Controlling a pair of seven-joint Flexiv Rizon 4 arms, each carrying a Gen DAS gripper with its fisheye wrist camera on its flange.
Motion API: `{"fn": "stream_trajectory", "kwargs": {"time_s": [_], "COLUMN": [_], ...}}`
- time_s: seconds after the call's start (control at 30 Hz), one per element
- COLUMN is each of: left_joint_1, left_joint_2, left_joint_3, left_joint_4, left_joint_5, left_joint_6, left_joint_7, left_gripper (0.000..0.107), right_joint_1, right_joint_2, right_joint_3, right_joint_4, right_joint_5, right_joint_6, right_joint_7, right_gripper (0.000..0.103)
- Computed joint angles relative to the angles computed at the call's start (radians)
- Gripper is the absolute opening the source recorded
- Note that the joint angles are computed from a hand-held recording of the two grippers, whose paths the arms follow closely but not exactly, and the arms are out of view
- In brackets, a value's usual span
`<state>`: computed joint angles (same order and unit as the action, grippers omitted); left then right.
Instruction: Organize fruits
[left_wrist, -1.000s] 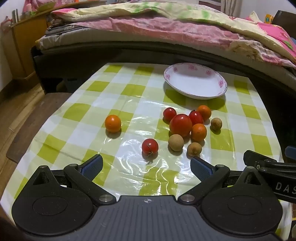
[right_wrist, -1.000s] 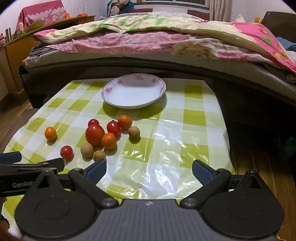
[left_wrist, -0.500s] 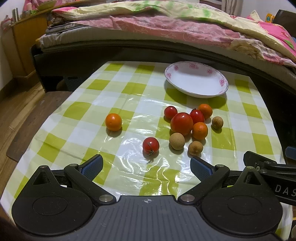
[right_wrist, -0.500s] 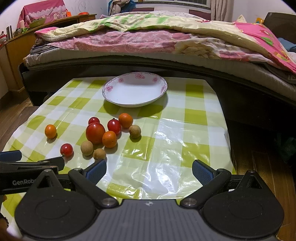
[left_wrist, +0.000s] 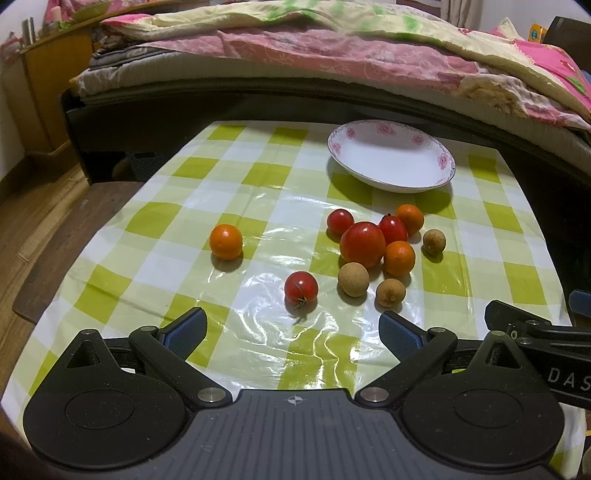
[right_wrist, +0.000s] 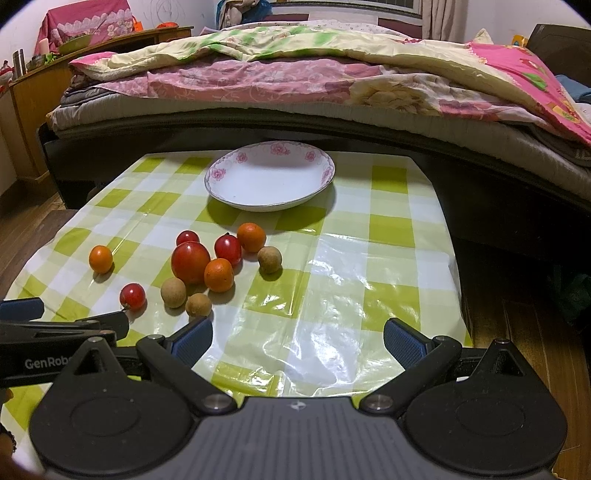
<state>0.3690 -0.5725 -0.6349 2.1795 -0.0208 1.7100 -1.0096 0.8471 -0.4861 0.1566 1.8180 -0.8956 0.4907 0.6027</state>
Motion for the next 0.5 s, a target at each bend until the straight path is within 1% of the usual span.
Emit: {"fn": "stream_trajectory", "kwargs": {"time_s": [0.5], "left_joint_1": [-0.009], "left_joint_2": [0.003], "left_joint_3": [0.013], "left_joint_4": [-0.001], "left_joint_5": [0.018], "left_joint_6": [0.018], "left_joint_7": [-0.012], "left_gripper": [0.101], "right_joint_1": [0.002], "right_joint_2": [-0.004], "right_joint_3": [-0.001], "right_joint_4": [-0.003], "right_joint_5": [-0.001], "right_joint_6": [-0.001], "right_joint_7": [0.001], "right_gripper": [0.102]}}
